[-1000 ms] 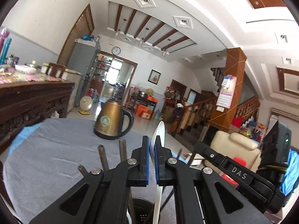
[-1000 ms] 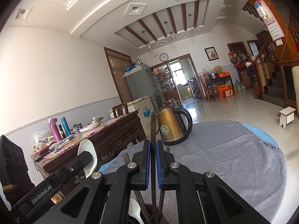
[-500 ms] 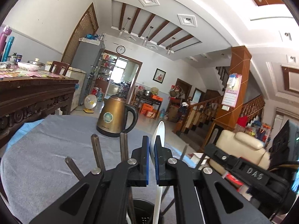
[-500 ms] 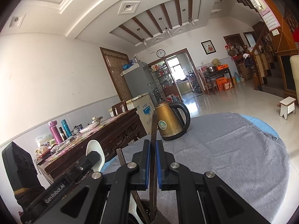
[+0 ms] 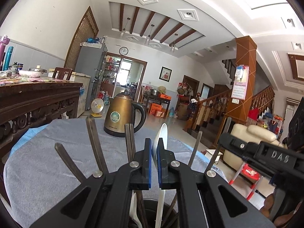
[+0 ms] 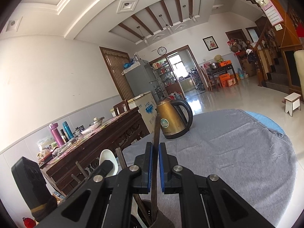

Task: Organize utensils
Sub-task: 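Lower the spoon and chopstick into the holder with both tools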

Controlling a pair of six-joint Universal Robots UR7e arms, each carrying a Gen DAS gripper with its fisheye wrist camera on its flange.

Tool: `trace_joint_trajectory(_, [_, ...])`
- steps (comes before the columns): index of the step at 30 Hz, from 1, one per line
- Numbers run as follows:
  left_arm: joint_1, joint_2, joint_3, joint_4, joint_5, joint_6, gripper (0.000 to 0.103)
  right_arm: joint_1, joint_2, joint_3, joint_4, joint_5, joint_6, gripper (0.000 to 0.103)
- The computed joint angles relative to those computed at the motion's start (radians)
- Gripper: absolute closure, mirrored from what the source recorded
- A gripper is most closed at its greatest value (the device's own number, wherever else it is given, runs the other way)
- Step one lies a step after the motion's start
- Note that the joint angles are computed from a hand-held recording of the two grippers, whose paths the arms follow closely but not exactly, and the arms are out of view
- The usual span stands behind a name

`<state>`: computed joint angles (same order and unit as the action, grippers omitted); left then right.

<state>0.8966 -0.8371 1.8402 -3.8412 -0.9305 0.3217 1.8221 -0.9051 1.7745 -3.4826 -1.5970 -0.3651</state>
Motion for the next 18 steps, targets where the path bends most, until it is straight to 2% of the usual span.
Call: trace_joint_trajectory(18, [-0.012,0.013,0.008,0.0,0.083,0.066,0.098,0.013,0.001,0.005,0.047,-0.007,-0.023,0.096])
